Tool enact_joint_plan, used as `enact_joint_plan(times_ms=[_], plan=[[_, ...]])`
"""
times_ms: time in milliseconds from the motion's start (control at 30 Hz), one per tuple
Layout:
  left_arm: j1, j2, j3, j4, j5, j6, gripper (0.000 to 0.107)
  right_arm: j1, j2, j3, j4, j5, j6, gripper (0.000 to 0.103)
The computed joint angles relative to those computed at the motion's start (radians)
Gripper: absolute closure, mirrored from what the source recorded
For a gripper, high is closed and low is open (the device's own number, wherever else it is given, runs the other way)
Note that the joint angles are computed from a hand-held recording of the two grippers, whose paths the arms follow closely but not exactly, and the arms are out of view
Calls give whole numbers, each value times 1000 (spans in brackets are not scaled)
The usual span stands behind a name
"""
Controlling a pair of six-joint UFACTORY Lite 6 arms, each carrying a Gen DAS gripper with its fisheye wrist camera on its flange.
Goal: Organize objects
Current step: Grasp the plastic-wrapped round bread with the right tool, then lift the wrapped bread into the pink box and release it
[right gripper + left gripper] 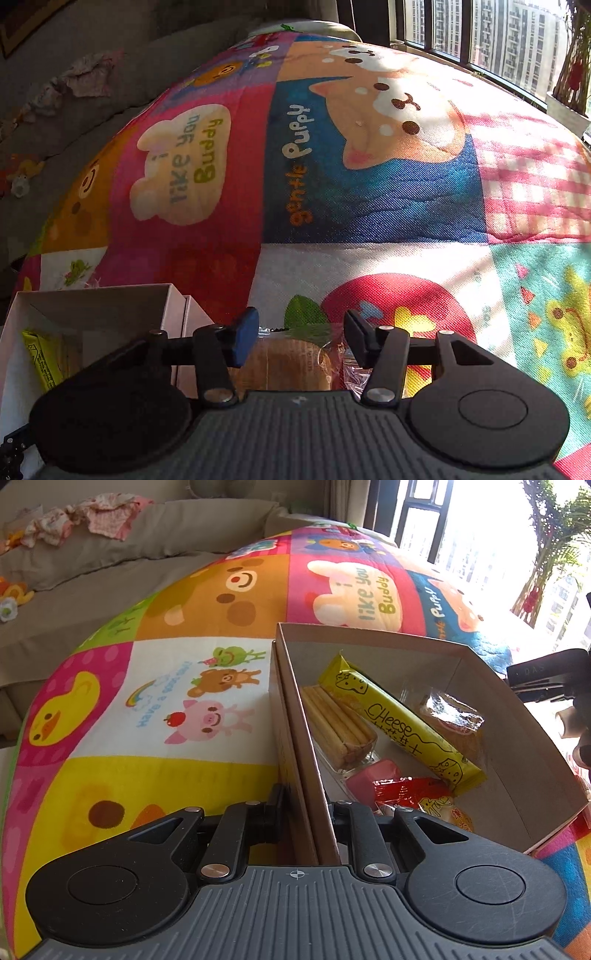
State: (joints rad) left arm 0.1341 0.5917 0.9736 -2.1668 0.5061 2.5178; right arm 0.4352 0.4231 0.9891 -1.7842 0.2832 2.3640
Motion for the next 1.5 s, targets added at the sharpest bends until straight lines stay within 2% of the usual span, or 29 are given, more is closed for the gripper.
enact_joint_plan(times_ms=[233, 367, 533, 600, 667, 800, 867, 933, 1033, 1100, 1200, 1300, 1500], plan=[[-1, 0, -3, -7, 6, 2, 89, 121, -257, -285, 47, 10, -74, 52], [-1, -1, -5, -7, 8, 2, 88, 246, -448, -467, 183, 41, -149, 52], [3, 0, -5, 8, 17, -13, 88, 479, -622, -610, 424, 160, -236, 51], [4, 0, -5, 9, 17, -14, 88, 588, -671, -633, 548, 241, -276, 51], [4, 0, -6, 7, 17, -12, 88, 721, -724, -644, 658, 378, -272, 49], [4, 0, -5, 7, 16, -11, 88, 1021, -885, -692, 812, 664, -149, 33], [4, 0, -6, 6, 16, -10, 88, 1148, -888, -696, 866, 745, -81, 26], [5, 0, -5, 5, 15, -8, 89, 1226, -854, -701, 887, 757, -13, 19], [4, -1, -3, 14, 7, -16, 89, 1232, -757, -704, 854, 689, 84, 19], [3, -4, -3, 17, 3, -16, 89, 1215, -706, -726, 751, 576, 233, 19], [0, -8, -6, 11, -2, -6, 89, 1227, -621, -691, 607, 513, 350, 18], [-2, -9, -10, 2, -3, 4, 89, 1237, -579, -624, 577, 519, 302, 18], [-2, -10, -10, 2, -2, 4, 89, 1186, -501, -510, 707, 663, 121, 16]])
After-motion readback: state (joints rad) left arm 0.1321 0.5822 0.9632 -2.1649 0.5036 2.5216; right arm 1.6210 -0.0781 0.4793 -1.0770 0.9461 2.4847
